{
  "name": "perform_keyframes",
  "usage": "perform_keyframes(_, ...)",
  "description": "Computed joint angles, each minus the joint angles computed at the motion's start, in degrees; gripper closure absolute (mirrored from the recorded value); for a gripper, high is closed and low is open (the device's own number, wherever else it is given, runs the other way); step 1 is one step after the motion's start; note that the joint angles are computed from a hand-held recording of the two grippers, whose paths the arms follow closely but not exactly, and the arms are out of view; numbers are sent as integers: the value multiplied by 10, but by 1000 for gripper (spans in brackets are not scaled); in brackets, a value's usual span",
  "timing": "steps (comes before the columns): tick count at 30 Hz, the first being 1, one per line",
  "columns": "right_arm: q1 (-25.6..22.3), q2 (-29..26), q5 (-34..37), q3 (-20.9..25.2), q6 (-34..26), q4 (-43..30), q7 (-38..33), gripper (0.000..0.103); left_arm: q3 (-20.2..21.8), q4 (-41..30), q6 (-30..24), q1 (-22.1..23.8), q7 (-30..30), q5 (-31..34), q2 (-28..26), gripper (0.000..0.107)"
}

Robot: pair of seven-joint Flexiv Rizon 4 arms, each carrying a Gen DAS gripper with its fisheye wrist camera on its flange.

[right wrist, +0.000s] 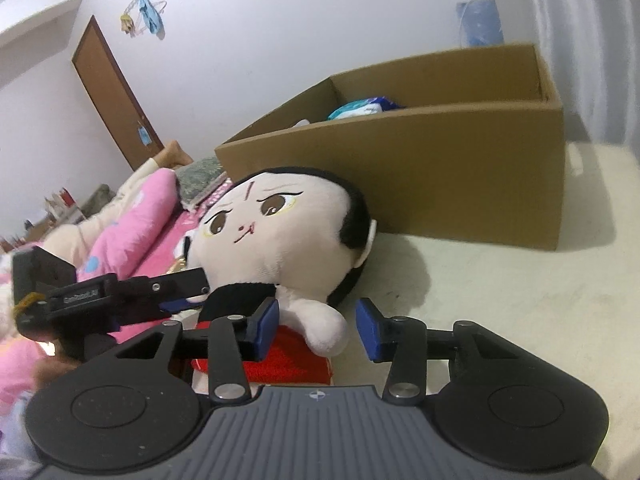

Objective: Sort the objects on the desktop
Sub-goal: 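Close the left gripper on the doll's body while the right gripper closes too, then lift the plush doll up off the cabinet with both grippers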

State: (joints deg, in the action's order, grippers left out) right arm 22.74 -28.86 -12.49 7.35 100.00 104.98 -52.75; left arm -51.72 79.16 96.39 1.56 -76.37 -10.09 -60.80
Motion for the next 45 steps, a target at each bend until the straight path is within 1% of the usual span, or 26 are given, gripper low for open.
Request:
perform_keyframes(2,-60,-17,0,73,3,-12,-3,56,-4,4,6,3,-7,-2,-2,31)
perform_keyframes(3,-80,-24,0,98,5,-16,-3,56,-6,8,9,6,-10,-1,-1,32)
perform_keyframes(4,-92,-29,0,113,6,-18,-1,56,-5,11,12,7,-13,1,1,32)
perform_keyframes(6,-89,-28,-1,109,10,-17,2,55,-7,17,15,11,-19,8,3,32)
perform_keyframes(10,-64,-17,1,76,2,-13,11,54,-29,25,15,24,-21,22,-4,27)
perform_keyframes(12,-58,-15,2,68,-2,-12,13,52,-33,30,13,27,-23,26,-4,26)
perform_keyframes(14,-58,-16,4,68,-2,-13,15,51,-32,32,8,27,-25,26,-3,25)
perform_keyframes(16,-58,-18,6,68,1,-12,17,44,-35,33,2,28,-24,25,-5,24)
perform_keyframes(18,-60,-21,7,69,1,-14,20,41,-41,29,-11,28,-17,22,-10,23)
perform_keyframes(21,-88,-33,6,102,6,-19,20,41,-49,19,-20,24,-1,13,-21,23)
perform_keyframes(23,-108,-42,3,126,14,-21,21,45,-65,12,-24,27,13,8,-35,23)
perform_keyframes(24,-125,-49,-1,147,19,-24,21,51,-78,9,-28,30,22,6,-45,24)
perform_keyframes(25,-137,-55,-4,163,26,-25,24,55,-93,6,-36,33,33,5,-56,28)
perform_keyframes(26,-140,-58,-7,168,35,-24,27,57,-106,4,-42,36,43,2,-65,32)
perform_keyframes(27,-144,-59,-18,174,40,-22,25,62,-120,-1,-54,37,58,-3,-75,34)
perform_keyframes(28,-133,-56,-24,161,46,-19,23,65,-115,-4,-54,31,64,-8,-74,33)
perform_keyframes(30,-95,-41,-25,115,47,-11,23,65,-103,-7,-47,22,77,-14,-67,33)
perform_keyframes(33,-97,-38,-31,117,46,-9,32,65,-119,-8,-49,26,93,-25,-76,33)
perform_keyframes(37,-62,-21,-19,75,49,6,41,65,-112,-15,-51,19,114,-29,-73,34)
perform_keyframes(38,-60,-18,-17,73,51,8,42,65,-110,-18,-53,15,121,-30,-72,34)
perform_keyframes(39,-65,-20,-18,78,53,8,44,65,-114,-18,-52,16,128,-30,-73,34)
perform_keyframes(40,-80,-23,-24,93,56,8,45,65,-123,-17,-51,18,135,-31,-79,34)
perform_keyframes(41,-109,-32,-37,124,54,5,48,65,-128,-17,-51,19,140,-33,-83,34)
perform_keyframes(43,-164,-56,-51,185,58,-3,67,65,-120,-22,-56,15,142,-40,-79,34)
perform_keyframes(44,-181,-64,-58,203,64,-3,77,65,-115,-21,-55,13,144,-41,-76,33)
perform_keyframes(45,-189,-68,-64,210,66,-2,86,64,-112,-19,-47,11,146,-41,-72,33)
